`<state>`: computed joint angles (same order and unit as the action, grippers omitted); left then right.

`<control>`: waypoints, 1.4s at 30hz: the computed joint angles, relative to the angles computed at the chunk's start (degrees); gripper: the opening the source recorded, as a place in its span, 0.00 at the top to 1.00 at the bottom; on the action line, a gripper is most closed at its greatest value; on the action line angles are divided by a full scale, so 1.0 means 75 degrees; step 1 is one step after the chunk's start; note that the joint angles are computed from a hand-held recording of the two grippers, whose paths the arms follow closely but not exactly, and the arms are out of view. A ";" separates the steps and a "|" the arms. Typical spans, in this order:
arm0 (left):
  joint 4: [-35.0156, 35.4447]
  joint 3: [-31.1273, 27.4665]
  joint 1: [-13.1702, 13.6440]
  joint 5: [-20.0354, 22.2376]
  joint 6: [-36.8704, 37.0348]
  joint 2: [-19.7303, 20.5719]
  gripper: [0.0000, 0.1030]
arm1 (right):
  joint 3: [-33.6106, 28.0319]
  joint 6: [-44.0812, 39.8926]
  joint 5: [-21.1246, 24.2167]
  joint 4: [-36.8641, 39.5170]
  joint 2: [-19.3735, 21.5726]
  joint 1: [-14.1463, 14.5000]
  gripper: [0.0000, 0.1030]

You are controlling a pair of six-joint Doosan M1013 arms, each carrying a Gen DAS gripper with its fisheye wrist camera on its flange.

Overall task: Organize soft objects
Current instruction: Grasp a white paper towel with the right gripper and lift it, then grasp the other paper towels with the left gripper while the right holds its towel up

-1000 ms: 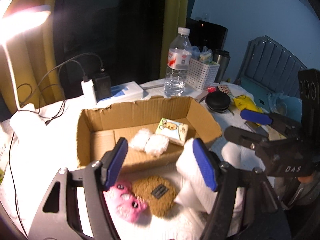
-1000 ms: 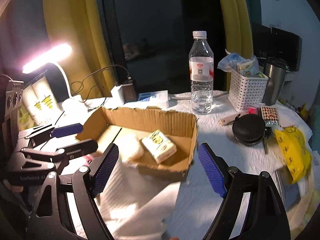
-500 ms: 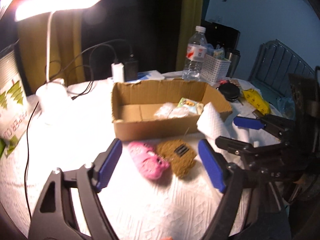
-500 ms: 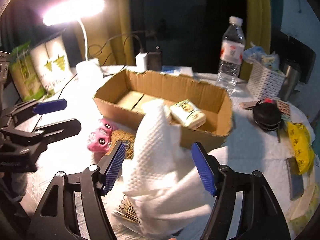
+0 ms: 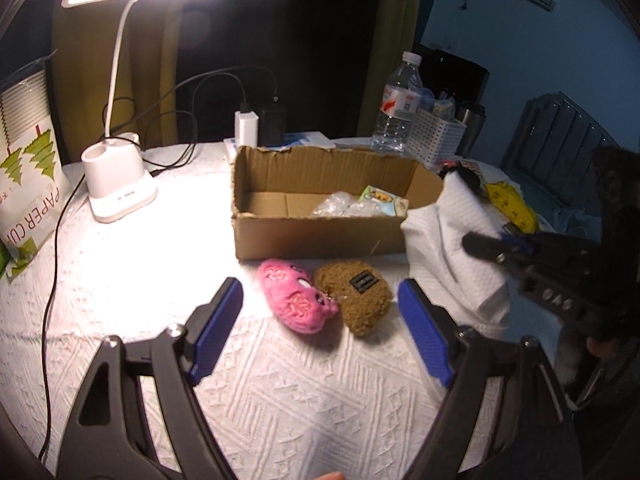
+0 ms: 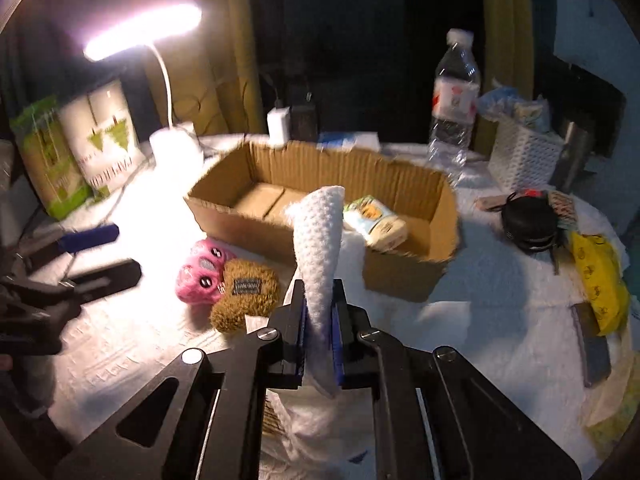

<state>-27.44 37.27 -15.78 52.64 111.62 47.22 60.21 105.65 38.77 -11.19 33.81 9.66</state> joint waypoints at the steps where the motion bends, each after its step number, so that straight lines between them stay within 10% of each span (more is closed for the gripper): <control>1: 0.0002 0.0002 -0.0016 0.0018 -0.0001 -0.0006 0.21 | 0.0154 0.0113 -0.0192 -0.0052 -0.0136 -0.0011 0.89; 19: -0.0045 0.0151 -0.0587 0.0235 0.0724 -0.0195 0.21 | 0.2167 0.2420 -0.1899 -0.1881 -0.1678 -0.0417 0.89; 35: 0.1645 -0.1362 -0.1270 0.1622 -0.0149 0.0768 0.21 | 0.2917 0.1484 -0.1111 -0.0678 -0.1704 -0.0914 0.88; 42: 0.1230 -0.1400 -0.1142 0.1803 -0.0192 0.0816 0.51 | 0.2809 0.1178 -0.0662 -0.0491 -0.1469 -0.0969 0.33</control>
